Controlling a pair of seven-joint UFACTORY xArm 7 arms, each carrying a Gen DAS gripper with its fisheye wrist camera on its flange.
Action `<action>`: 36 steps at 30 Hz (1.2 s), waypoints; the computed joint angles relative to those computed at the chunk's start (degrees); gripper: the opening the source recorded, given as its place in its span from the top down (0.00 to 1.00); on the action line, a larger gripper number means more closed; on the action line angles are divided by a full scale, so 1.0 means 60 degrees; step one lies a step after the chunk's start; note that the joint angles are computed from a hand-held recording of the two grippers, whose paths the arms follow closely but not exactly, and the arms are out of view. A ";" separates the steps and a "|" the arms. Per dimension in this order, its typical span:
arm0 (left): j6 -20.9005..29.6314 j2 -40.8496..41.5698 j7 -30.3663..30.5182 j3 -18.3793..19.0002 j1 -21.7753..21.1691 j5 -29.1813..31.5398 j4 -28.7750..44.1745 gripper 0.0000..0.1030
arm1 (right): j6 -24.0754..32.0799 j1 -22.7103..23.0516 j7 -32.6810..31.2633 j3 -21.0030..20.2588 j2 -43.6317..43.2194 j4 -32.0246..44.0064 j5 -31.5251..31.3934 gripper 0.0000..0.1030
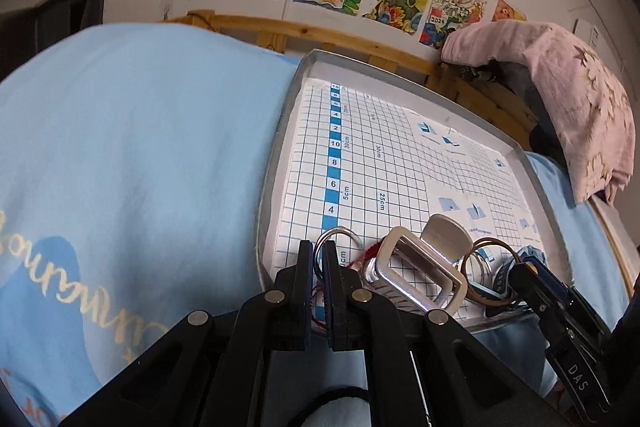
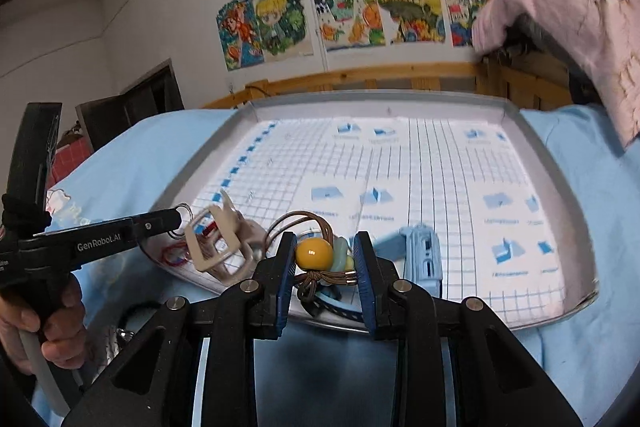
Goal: Organize jewelry
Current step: 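Carry the double ring with left tool while right tool carries the yellow-bead keychain into the tray, then open both tools to drop the ring and keychain into the tray, then lift both open tools away from the tray toward the remaining items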
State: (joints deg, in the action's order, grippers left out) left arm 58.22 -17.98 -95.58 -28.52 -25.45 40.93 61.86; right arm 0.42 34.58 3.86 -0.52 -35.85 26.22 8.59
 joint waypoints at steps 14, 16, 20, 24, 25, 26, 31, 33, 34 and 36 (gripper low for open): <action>0.0689 -0.0426 0.0197 -0.0596 -0.0075 0.0197 0.0422 0.89 | -0.0704 -0.1018 0.0896 0.0767 -0.1133 -0.0674 -0.0565 0.57; 0.0967 -0.0581 0.0088 -0.0857 -0.0062 0.0329 0.0499 0.61 | -0.0748 -0.1133 0.1036 0.0802 -0.1447 -0.0812 -0.0648 0.51; 0.2459 -0.0706 -0.0635 -0.2066 0.0218 0.1333 0.0991 0.13 | -0.0616 -0.1502 0.1335 0.1096 -0.2504 -0.1176 -0.0845 0.43; 0.3328 -0.0756 -0.0705 -0.2812 0.0212 0.1576 0.1477 0.09 | -0.0017 -0.1546 0.1559 0.1168 -0.3886 -0.1455 -0.0957 0.34; 0.3673 -0.0722 -0.0780 -0.3119 0.0276 0.1697 0.1646 0.02 | 0.0150 -0.1532 0.1575 0.1190 -0.4198 -0.1482 -0.0996 0.33; 0.4056 -0.0679 -0.0857 -0.3462 0.0363 0.1841 0.1834 0.00 | 0.0352 -0.1527 0.1556 0.1206 -0.4458 -0.1459 -0.1052 0.32; 0.5505 -0.0556 -0.0980 -0.5162 0.0977 0.2188 0.2606 0.00 | 0.1308 -0.1331 0.1859 0.1408 -0.6229 -0.1688 -0.0961 0.11; 0.6063 -0.0522 -0.0901 -0.6135 0.1593 0.2211 0.2994 0.00 | 0.1723 -0.1238 0.1983 0.1545 -0.7012 -0.1848 -0.0941 0.06; 0.6402 -0.0554 -0.0869 -0.6751 0.2015 0.2189 0.3231 0.00 | 0.2003 -0.1188 0.2018 0.1627 -0.7391 -0.1887 -0.0955 0.05; 0.6728 -0.0832 -0.0806 -0.7556 0.2688 0.1971 0.3534 0.00 | 0.2595 -0.1095 0.2156 0.1801 -0.8047 -0.1906 -0.0924 0.04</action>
State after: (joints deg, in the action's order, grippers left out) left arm 98.59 -22.98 -100.41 -73.86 -9.33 52.75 83.07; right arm 15.99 28.01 16.79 10.29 -84.13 14.79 3.05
